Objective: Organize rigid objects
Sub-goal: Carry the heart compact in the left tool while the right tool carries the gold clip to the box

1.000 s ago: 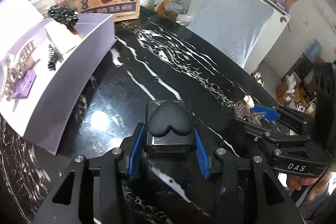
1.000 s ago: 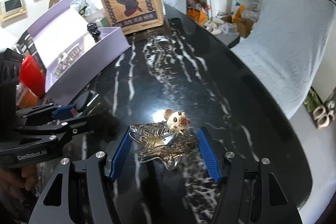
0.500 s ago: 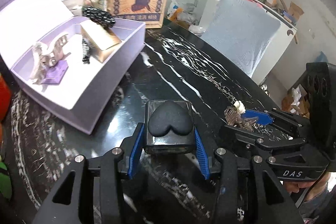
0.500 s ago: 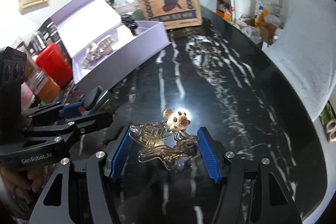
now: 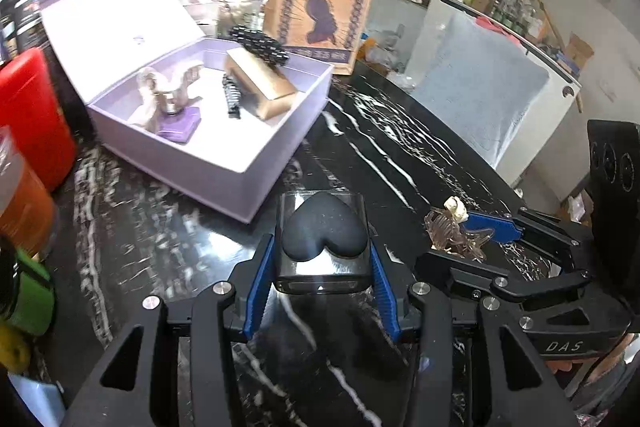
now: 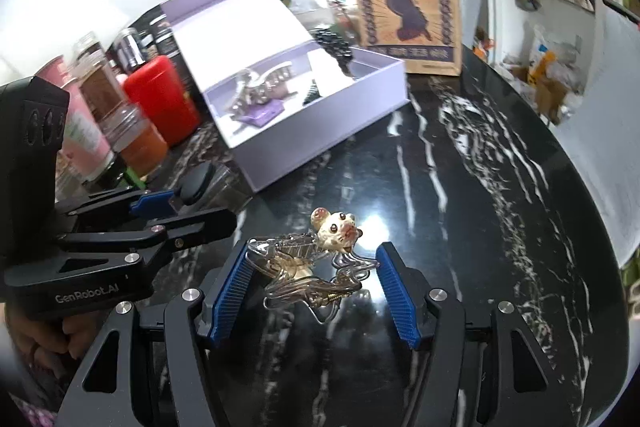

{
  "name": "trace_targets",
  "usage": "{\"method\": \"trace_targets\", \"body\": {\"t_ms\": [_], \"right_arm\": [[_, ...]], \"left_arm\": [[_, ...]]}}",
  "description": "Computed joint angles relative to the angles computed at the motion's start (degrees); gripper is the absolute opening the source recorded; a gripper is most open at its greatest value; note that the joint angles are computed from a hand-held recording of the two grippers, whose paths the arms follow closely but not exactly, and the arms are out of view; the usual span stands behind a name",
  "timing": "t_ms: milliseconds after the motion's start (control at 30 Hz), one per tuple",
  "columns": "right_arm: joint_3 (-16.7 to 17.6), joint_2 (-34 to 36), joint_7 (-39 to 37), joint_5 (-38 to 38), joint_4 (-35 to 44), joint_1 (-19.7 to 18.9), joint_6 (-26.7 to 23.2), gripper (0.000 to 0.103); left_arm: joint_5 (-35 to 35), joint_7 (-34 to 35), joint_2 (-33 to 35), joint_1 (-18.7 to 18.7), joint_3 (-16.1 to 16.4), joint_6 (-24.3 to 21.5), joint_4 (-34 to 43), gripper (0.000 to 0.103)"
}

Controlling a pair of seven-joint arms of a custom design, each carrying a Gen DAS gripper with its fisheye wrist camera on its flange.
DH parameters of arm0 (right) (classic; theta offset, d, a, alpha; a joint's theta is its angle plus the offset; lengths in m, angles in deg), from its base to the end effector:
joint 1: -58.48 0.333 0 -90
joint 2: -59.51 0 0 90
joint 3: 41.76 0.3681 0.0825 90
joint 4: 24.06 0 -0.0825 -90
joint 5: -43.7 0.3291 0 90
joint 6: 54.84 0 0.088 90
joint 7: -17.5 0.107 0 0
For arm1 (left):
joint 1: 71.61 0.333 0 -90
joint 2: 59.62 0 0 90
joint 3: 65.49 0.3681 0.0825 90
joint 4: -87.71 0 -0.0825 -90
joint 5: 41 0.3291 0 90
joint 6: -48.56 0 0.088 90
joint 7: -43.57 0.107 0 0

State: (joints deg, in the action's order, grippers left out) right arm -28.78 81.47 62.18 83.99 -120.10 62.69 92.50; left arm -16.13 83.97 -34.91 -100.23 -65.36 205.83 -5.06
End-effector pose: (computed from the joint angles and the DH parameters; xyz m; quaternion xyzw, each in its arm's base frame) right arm 0.6496 0.1628 0.5127 -0.8089 0.4546 -0.0516 0.3694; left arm 0.6012 -0.3457 0.5250 -0.6674 0.6502 -0.3153 0.1799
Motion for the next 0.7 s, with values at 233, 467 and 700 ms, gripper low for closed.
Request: {"method": "trace_targets", "body": {"t_ms": [233,467,700], "right_arm": [[0.9,-0.7,-3.5,1.9,-0.2,0.3,-1.9,0.063],[0.8,-0.5,-6.1,3.1,1.9,1.1,-3.1,0.063],[0.7,0.9,-6.8,2.7,5.8,1.9,-4.2,0.063]], "left_arm": [[4.9,-7.4,-2.8,-1.5,2.5,1.5,-4.2,0.045],[8.9,-11.3,-4.0,-0.4,2.0,1.6,-4.4,0.045],[9.4,-9.6,-3.4,1.7,0.6,0.3,-1.5,0.045]]}}
